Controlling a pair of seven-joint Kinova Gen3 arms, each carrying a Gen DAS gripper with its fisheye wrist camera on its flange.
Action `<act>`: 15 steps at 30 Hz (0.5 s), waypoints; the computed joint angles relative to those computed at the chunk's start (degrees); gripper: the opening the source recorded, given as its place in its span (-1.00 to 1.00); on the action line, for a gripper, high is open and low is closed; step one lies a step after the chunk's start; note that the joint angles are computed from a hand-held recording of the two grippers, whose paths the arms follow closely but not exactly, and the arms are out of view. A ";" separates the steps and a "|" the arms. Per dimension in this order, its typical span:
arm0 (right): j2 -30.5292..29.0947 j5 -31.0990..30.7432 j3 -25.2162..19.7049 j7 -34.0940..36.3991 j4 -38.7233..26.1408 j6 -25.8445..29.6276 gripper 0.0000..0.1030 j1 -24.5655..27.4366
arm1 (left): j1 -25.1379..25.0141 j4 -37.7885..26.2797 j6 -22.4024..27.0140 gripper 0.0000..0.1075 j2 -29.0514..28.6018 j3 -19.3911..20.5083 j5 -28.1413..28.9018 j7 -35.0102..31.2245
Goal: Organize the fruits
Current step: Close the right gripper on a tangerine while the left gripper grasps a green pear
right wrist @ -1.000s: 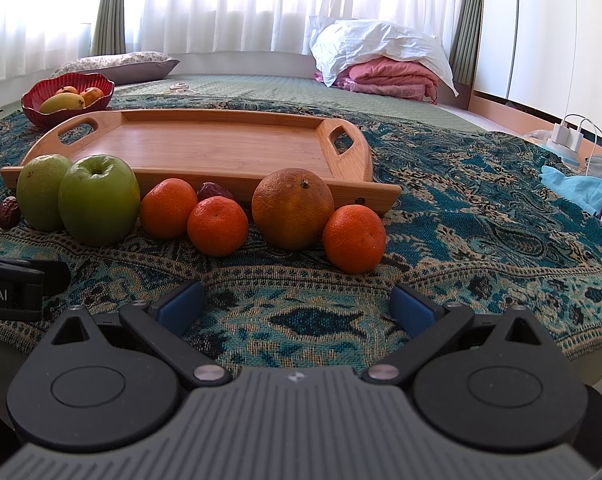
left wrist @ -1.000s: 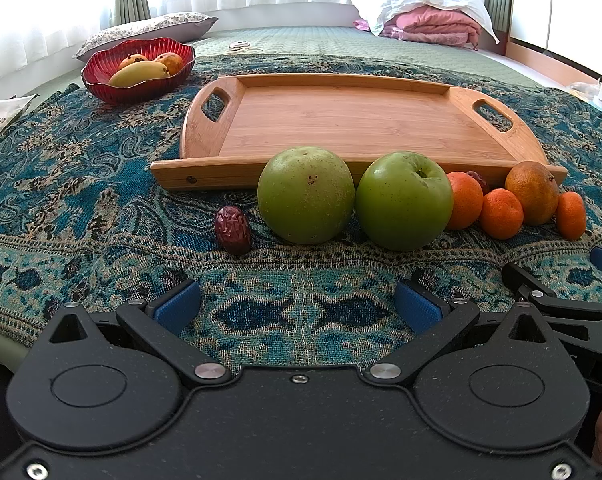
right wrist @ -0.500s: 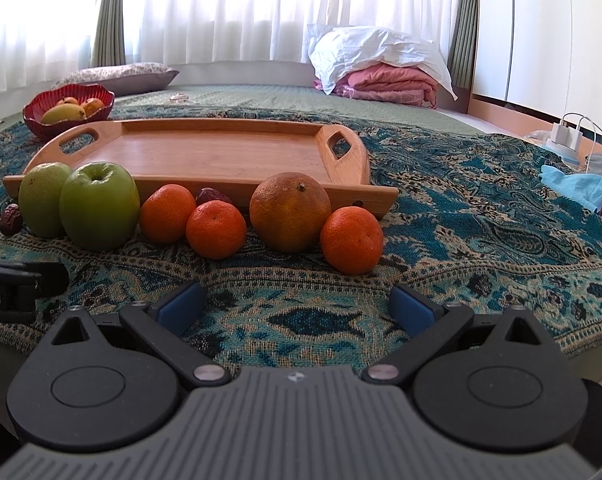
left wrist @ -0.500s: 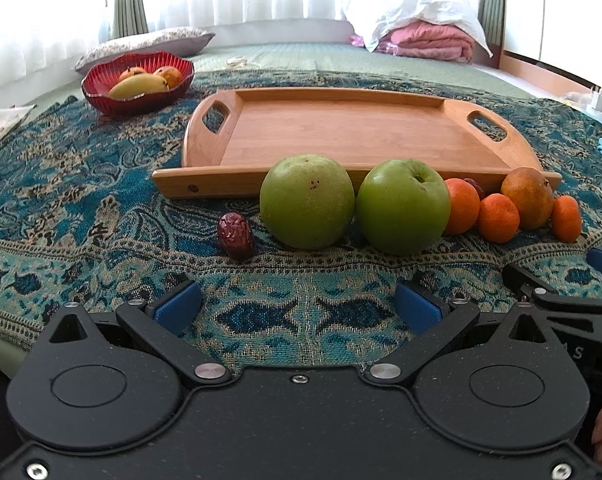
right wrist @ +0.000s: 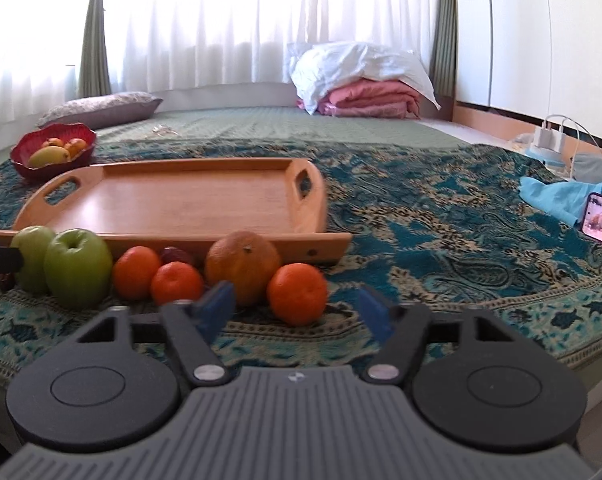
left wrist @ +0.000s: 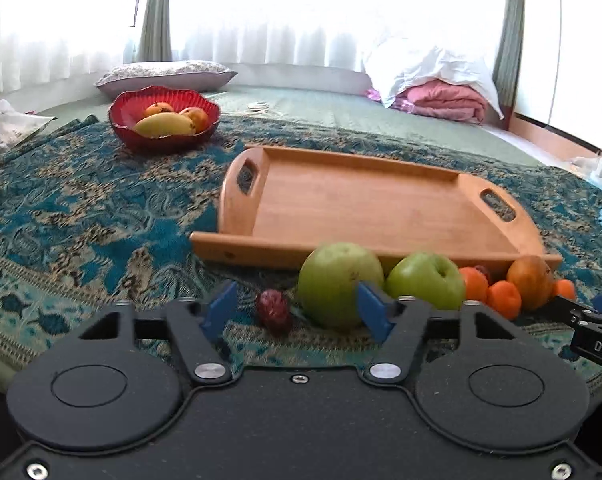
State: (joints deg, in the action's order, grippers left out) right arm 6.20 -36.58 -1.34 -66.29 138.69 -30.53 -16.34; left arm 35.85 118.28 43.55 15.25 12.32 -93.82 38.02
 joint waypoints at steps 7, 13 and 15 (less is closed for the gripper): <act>0.14 -0.71 0.93 3.44 -2.03 3.82 -0.05 0.69 | -3.06 -1.26 -6.42 0.04 0.08 -0.13 -2.83 0.33; 0.96 8.10 1.22 -3.26 -3.88 8.41 -0.10 4.02 | -4.57 -2.81 -9.51 0.04 1.30 -0.72 -3.19 1.04; 1.09 11.26 1.34 -5.73 -4.29 9.67 -0.20 5.15 | -4.85 -3.16 -10.15 0.05 1.29 -0.83 -2.39 0.33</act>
State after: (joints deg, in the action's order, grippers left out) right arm 7.29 -25.33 0.01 -72.02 134.41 -20.86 -11.19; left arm 31.00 115.12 33.40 16.54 11.49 -96.21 38.35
